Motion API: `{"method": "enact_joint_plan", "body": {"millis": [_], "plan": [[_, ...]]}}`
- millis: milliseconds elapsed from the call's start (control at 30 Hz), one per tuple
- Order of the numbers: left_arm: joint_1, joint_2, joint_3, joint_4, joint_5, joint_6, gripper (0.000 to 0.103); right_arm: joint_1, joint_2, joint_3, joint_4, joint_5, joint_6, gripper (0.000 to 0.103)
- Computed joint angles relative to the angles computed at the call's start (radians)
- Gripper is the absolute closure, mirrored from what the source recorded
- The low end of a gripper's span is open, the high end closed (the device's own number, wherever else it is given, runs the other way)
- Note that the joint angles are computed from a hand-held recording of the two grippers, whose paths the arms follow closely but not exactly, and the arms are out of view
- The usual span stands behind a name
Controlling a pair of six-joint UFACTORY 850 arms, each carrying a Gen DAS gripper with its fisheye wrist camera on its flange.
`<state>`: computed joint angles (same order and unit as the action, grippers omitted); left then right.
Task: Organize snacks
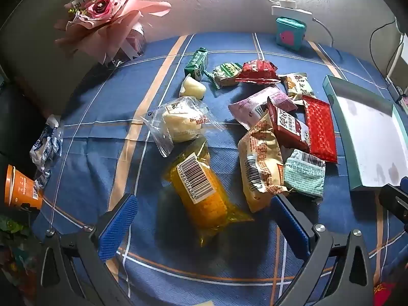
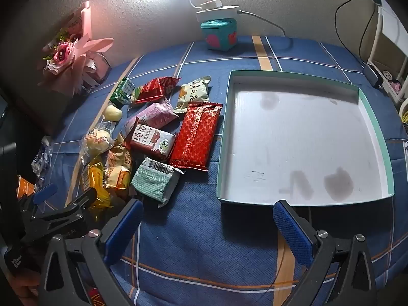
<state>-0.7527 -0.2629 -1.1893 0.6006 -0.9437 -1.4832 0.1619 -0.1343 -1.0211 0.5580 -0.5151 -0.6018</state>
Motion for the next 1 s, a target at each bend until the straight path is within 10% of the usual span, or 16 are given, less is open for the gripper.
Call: {"method": "enact_joint_plan", "body": {"millis": [1000], "plan": [[0.001, -0.001, -0.006, 0.004, 0.002, -0.010, 0.000, -0.001, -0.003, -0.002, 0.011, -0.003, -0.007, 0.000]]}}
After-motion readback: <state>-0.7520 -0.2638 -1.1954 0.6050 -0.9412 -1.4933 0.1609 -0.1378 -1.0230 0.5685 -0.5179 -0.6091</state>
